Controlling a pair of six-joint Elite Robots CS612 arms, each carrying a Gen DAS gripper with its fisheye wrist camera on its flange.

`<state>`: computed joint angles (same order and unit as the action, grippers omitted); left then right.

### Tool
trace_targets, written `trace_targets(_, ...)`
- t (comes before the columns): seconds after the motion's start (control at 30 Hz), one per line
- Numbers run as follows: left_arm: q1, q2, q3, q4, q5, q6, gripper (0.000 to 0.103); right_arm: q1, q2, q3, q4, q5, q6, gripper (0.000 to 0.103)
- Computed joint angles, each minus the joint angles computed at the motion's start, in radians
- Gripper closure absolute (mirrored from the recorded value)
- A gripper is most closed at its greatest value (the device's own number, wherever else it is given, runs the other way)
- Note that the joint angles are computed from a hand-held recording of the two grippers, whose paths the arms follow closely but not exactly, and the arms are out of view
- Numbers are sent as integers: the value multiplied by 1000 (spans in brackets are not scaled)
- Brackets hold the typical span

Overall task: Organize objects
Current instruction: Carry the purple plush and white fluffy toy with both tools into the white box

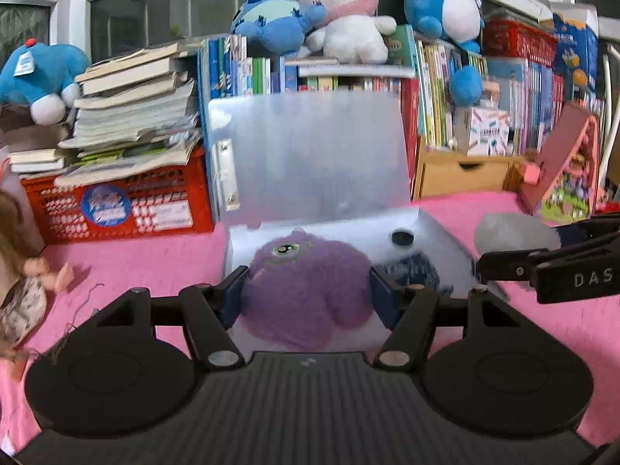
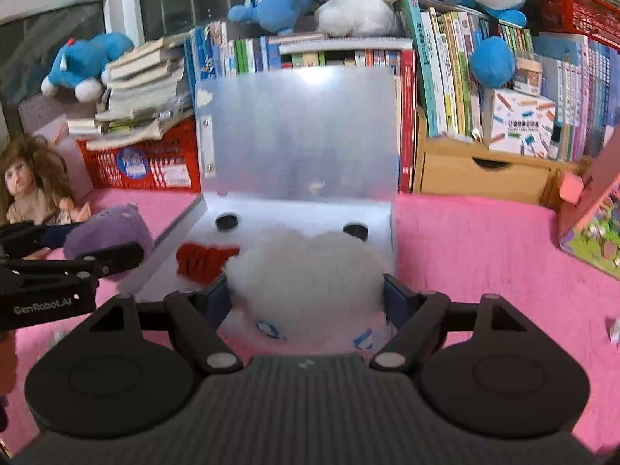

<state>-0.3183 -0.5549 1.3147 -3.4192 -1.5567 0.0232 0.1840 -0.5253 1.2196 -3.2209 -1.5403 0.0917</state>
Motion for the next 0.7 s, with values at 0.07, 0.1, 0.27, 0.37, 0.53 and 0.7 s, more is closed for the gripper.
trace_targets(0.07,8,19,-53,29,-28,-6,32,-7,10,-37,33,17,17,24)
trace_targets(0.1,10,29,-80,50,-32,-10,32,-10,17,-59,50,28,28,24)
trace_targets(0.27,15,92,-226,156,-18,-24,32,-23,81,-188,119,62,77,23)
trace_targets(0.37,20,138,-313,213,-22,-26,32,-24,126,-275,188,55,91,23)
trace_targets(0.53,26,210,-449,327,-2,-29,32,-26,203,-408,287,54,118,23)
trace_targets(0.7,34,276,-563,418,0,-42,32,-27,276,-529,359,53,144,23)
